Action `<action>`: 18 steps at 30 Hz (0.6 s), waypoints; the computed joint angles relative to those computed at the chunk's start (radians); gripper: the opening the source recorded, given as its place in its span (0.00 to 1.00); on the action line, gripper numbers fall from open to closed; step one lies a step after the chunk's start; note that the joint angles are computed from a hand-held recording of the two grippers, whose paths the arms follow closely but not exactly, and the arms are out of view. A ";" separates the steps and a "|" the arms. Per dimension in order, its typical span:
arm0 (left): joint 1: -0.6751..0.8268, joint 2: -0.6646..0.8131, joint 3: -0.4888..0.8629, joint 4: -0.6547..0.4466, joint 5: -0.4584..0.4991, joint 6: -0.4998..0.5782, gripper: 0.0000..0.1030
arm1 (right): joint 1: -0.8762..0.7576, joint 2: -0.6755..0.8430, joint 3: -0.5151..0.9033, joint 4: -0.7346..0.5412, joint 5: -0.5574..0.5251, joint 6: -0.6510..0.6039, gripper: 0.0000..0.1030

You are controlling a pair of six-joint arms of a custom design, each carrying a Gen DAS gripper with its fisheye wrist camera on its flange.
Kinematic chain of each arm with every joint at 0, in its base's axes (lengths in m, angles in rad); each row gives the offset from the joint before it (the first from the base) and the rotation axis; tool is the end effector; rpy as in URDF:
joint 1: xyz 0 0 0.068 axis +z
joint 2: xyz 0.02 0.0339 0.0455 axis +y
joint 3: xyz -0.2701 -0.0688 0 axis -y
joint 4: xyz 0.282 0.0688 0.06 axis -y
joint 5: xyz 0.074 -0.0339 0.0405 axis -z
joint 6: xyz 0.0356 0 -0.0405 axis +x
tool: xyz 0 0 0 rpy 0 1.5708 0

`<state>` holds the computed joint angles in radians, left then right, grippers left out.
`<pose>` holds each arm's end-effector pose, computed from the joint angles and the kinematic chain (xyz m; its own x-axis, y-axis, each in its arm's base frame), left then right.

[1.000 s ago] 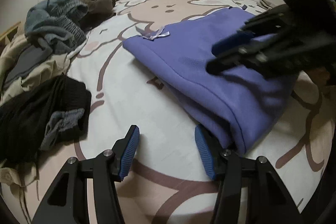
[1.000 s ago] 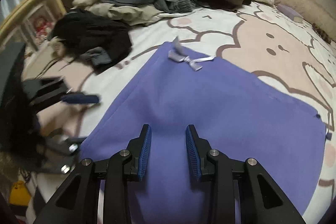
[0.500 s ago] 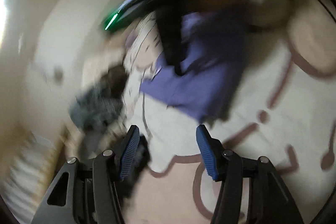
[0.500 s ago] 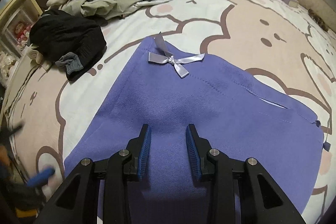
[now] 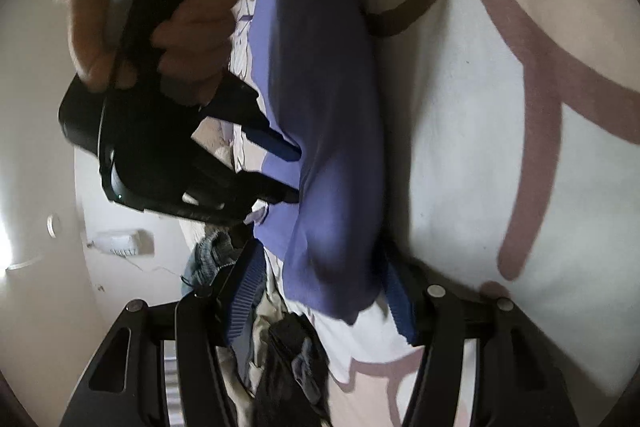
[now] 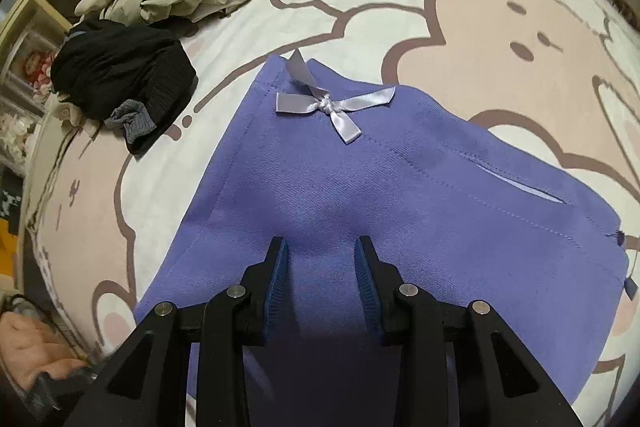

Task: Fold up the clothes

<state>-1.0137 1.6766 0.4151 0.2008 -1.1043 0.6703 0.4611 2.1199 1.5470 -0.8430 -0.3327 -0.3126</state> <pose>0.1515 -0.1830 0.0532 -0.2677 0.9581 0.1016 0.4051 0.0162 0.9141 0.3952 0.2093 0.1351 -0.6988 -0.6717 -0.2460 -0.7152 0.6489 0.2596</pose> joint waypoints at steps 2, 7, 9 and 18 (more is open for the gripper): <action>0.002 0.020 -0.006 0.055 -0.010 0.051 0.56 | -0.008 0.036 0.054 -0.055 -0.019 0.002 0.34; -0.015 0.010 0.002 0.023 0.006 0.084 0.54 | -0.024 0.103 0.152 -0.153 -0.062 0.000 0.34; -0.012 -0.014 0.017 -0.038 0.035 0.056 0.55 | -0.026 0.106 0.156 -0.158 -0.069 0.000 0.34; 0.102 0.179 -0.002 0.530 -0.024 0.471 0.67 | -0.028 0.110 0.159 -0.161 -0.074 -0.013 0.34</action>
